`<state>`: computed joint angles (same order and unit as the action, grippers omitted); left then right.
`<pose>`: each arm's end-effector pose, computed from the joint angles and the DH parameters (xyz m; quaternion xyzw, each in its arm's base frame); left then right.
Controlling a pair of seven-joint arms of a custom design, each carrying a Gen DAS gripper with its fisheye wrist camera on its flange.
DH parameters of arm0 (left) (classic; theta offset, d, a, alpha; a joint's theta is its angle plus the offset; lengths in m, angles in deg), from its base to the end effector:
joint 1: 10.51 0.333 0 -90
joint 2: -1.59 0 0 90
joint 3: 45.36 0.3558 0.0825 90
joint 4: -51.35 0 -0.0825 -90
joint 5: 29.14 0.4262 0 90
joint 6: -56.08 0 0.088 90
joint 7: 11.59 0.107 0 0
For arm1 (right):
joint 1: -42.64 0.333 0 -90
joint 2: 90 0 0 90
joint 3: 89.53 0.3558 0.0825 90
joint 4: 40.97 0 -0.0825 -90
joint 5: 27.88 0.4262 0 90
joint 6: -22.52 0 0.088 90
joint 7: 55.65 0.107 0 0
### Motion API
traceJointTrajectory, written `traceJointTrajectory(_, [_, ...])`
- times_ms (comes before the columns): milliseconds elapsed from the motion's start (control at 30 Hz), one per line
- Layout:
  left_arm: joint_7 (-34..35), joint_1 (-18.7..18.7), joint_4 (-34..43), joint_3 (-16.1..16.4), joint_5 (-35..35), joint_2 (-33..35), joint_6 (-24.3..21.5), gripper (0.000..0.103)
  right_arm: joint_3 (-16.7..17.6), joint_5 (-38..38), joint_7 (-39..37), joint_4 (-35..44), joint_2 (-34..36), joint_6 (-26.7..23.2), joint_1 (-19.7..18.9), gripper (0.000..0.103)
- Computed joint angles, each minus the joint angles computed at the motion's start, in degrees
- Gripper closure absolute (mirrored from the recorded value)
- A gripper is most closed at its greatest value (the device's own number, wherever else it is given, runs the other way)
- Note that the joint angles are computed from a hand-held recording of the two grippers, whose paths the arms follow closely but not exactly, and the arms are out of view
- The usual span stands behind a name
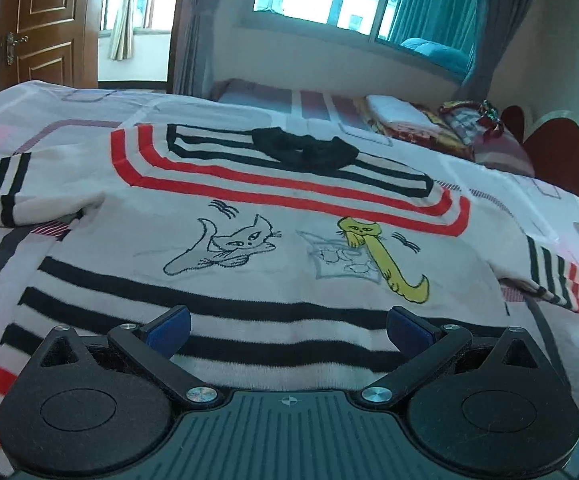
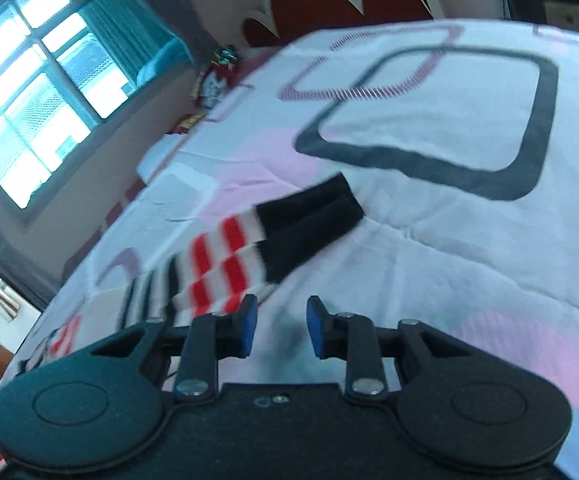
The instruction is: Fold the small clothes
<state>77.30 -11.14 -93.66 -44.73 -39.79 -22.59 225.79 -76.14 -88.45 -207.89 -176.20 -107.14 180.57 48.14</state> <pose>0.4757 0.0129 0.5387 -0.7008 0.5799 -0.3325 0.2490 0.4749 0.2088 0.5184 -0.3190 0.8298 -0.2250 0.3988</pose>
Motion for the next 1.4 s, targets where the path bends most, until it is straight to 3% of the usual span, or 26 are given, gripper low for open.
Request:
traceJointTrajectory(67, [0.11, -0.77, 1.07, 0.65, -0.85, 1.69, 0.12, 0.0, 0.79, -7.17, 8.48, 0.24, 1.09, 4.19, -2.76, 0.067])
traceJointTrajectory(133, [0.25, -1.27, 2.06, 0.99, -1.75, 3.18, 0.03, 0.0, 0.46, -11.21, 12.31, 1.33, 2.43, 5.31, -3.0, 0.066])
traceJointTrajectory(233, [0.72, -1.29, 3.07, 0.84, -2.3, 4.68, -0.26, 0.0, -1.18, -8.12, 7.97, 2.88, 3.87, 2.41, -0.19, 0.073])
traceJointTrajectory(367, [1.73, -0.93, 3.83, 0.71, -2.76, 5.58, -1.17, 0.0, -2.29, -7.96, 8.92, 3.29, 4.22, 1.62, 0.96, 0.081])
traceJointTrajectory(467, [-0.39, 2.86, 4.54, -1.62, 0.81, 5.72, -3.08, 0.0, -2.97, -6.49, 5.75, 4.3, 5.05, -0.56, 1.84, 0.093])
traceJointTrajectory(533, [-5.39, 8.39, 5.48, -5.51, 7.88, 5.86, -5.98, 0.0, -2.84, -6.37, 3.19, 5.7, 5.7, -2.97, 2.58, 0.095])
traceJointTrajectory(600, [-9.28, 12.04, 5.99, -7.23, 14.28, 5.82, -8.06, 0.0, -1.99, -7.76, -1.56, 8.87, 7.09, -7.31, 4.07, 0.095])
traceJointTrajectory(700, [-9.85, 12.42, 5.28, -5.07, 16.37, 4.79, -8.13, 0.0, -1.5, -11.94, -9.38, 15.49, 10.93, -8.71, 7.34, 0.095])
traceJointTrajectory(867, [-8.9, 13.84, 3.45, -1.56, 16.02, 2.0, -7.88, 0.0, -1.22, -12.4, -25.41, 30.32, 23.06, -2.02, 14.19, 0.095])
traceJointTrajectory(967, [-9.04, 15.83, 1.92, -0.94, 16.55, -0.05, -7.98, 0.0, 0.09, -4.8, -35.74, 39.73, 32.12, 3.71, 16.97, 0.095])
traceJointTrajectory(1033, [-8.06, 16.53, 0.53, 0.43, 16.01, -1.79, -7.89, 0.0, 2.91, 2.67, -46.04, 46.28, 38.65, 4.61, 17.91, 0.095])
traceJointTrajectory(1167, [-8.63, 19.34, -1.11, 1.01, 15.9, -3.99, -8.39, 0.0, 10.41, 15.37, -65.27, 56.68, 49.72, 1.23, 18.48, 0.095])
traceJointTrajectory(1233, [-7.05, 18.47, -1.58, 2.92, 13.93, -4.52, -8.01, 0.0, 10.93, 18.33, -70.65, 60.21, 52.99, -2.11, 20.53, 0.093])
traceJointTrajectory(1300, [-4.31, 15.84, -1.45, 5.8, 10.39, -4.21, -7.54, 0.0, 6.91, 15.44, -69.64, 60.23, 52.37, -1.64, 24.24, 0.077])
traceJointTrajectory(1333, [-1.48, 12.94, -1.07, 8.32, 7.23, -3.67, -7.0, 0.0, 6.69, 16.04, -71.41, 60.28, 52.32, -1.64, 24.61, 0.071])
traceJointTrajectory(1367, [-0.21, 11.81, -0.78, 8.92, 5.2, -3.1, -6.29, 0.0, 7.49, 17.52, -74.35, 59.71, 52.2, -0.52, 23.98, 0.054])
traceJointTrajectory(1400, [1.78, 9.67, -0.25, 10.19, 2.45, -2.39, -5.65, 0.0, 7.79, 18.8, -76.15, 59.05, 51.88, 0.6, 23.54, 0.05])
